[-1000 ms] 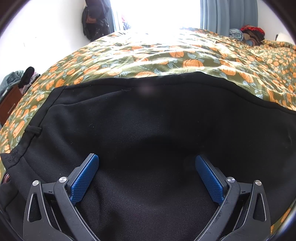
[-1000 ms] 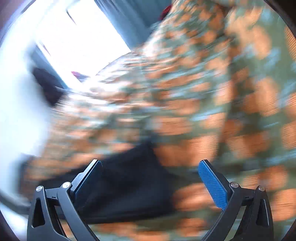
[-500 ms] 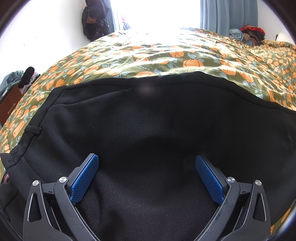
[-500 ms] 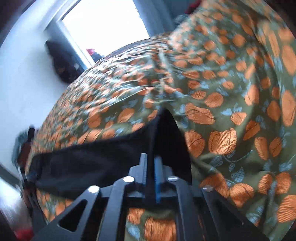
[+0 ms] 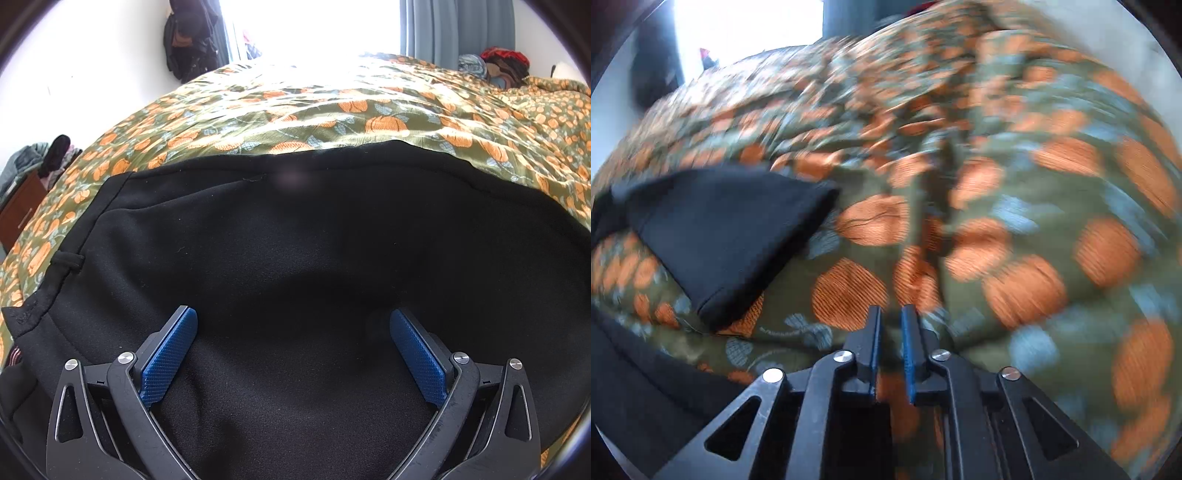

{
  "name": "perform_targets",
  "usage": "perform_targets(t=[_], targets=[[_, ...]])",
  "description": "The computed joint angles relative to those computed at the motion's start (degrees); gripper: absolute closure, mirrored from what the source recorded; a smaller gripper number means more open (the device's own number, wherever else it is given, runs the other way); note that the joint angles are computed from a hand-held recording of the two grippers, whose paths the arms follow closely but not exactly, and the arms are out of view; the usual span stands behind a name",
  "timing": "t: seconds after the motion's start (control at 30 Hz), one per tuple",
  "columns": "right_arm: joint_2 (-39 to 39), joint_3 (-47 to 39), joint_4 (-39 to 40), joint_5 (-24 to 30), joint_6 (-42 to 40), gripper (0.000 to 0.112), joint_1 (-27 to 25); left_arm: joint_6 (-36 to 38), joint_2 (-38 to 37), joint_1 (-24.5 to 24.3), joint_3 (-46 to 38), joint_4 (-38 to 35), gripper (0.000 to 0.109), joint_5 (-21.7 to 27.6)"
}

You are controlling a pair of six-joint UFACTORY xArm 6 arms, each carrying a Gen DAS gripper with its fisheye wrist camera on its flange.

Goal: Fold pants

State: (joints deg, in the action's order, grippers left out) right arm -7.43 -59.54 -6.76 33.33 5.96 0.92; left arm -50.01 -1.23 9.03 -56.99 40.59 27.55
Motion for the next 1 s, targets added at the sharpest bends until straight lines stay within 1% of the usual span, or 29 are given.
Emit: perform_targets(t=[0.03, 0.07, 0.1, 0.17, 0.2, 0.23, 0.27, 0.33, 0.37, 0.4, 0.43, 0.47, 0.5, 0.53, 0.57, 0.63, 0.7, 0.8, 0.87, 0.9, 0.93, 1.0], targets=[[-3.23, 2.71, -3.68, -1.71, 4.9, 0.061, 1.1, -0.03, 0.05, -0.02, -0.06, 0.04, 0.006, 0.06], [-6.14, 5.15, -4.97, -3.64, 7.96, 0.042, 2.54, 0.09, 0.11, -0.02, -0.15, -0.03, 0.006, 0.15], [-8.96, 7.62, -3.85, -6.06, 8.92, 0.038, 4.67, 0.14, 0.16, -0.06, -0.24, -0.08, 0.006, 0.28], [-12.8, 10.86, 1.75, -9.15, 6.54, 0.038, 10.01, 0.58, 0.29, -0.16, -0.56, -0.37, 0.006, 0.82], [-14.11, 12.27, 6.06, -10.64, 3.74, 0.038, 13.74, 0.54, 0.34, -0.29, -0.69, -0.28, 0.006, 1.13], [-14.22, 12.51, 9.22, -10.83, 1.0, 0.036, 16.18, 0.57, 0.43, -0.45, -0.93, -0.13, 0.006, 1.62], [-13.73, 12.4, 12.07, -9.86, -2.19, 0.031, 19.03, 0.69, 0.55, -0.64, -1.26, -0.07, 0.006, 2.24], [-11.45, 11.73, 12.82, -7.63, -4.85, 0.031, 22.34, 1.48, 0.8, -0.9, -1.9, -0.86, 0.006, 3.33], [-9.85, 11.08, 11.61, -5.71, -5.53, 0.031, 23.01, 2.59, 0.92, -1.01, -2.4, -2.29, 0.006, 4.2], [-7.33, 10.09, 8.78, -2.16, -5.17, 0.031, 23.19, 3.49, 0.99, -1.07, -2.82, -3.53, 0.006, 4.95], [-6.25, 10.1, 8.36, -1.01, -5.52, 0.03, 23.01, 4.51, 1.04, -1.27, -3.56, -5.1, 0.006, 6.44], [-5.75, 10.79, 10.33, -2.25, -7.11, 0.024, 22.66, 6.21, 1.06, -1.76, -4.96, -7.37, 0.006, 9.33], [-5.56, 11.45, 14.05, -4.45, -9.89, 0.019, 22.19, 7.66, 0.75, -2.21, -5.85, -9.05, 0.007, 11.56], [-5.51, 11.78, 15.38, -5.07, -10.94, 0.013, 21.95, 9.68, -0.5, -2.77, -6.16, -10.85, 0.007, 13.51], [-5.36, 12.0, 15.02, -5.58, -10.84, 0.01, 21.94, 9.94, -2.1, -3.06, -5.24, -11.21, 0.007, 13.56], [-4.57, 11.87, 11.72, -7.02, -7.92, 0.01, 22.85, 10.88, -7.65, -3.55, -0.88, -12.91, 0.007, 11.46], [-3.77, 11.26, 10.01, -7.74, -5.65, 0.01, 23.35, 13.83, -15.17, -5.01, 4.99, -16.88, 0.007, 10.7], [-6.38, 13.42, 10.15, -8.57, -3.91, 0.009, 24.29, 17.79, -24.08, -8.44, 11.96, -21.3, 0.007, 11.86], [-6.3, 13.28, 9.49, -8.97, -3.46, 0.009, 24.42, 19.35, -30.72, -11.73, 17.78, -22.19, 0.006, 13.23], [-6.74, 13.31, 8.36, -8.65, -2.88, 0.01, 24.43, 19.3, -32.67, -13.01, 19.67, -21.45, 0.006, 13.94], [-7.39, 13.35, 5.0, -8.69, 0.09, 0.011, 24.18, 18.99, -33.44, -14.0, 20.55, -20.59, 0.006, 14.59], [-10.22, 15.35, -3.07, -10.82, 8.59, 0.012, 23.05, 17.86, -35.44, -16.16, 23.6, -18.12, 0.006, 16.89]])
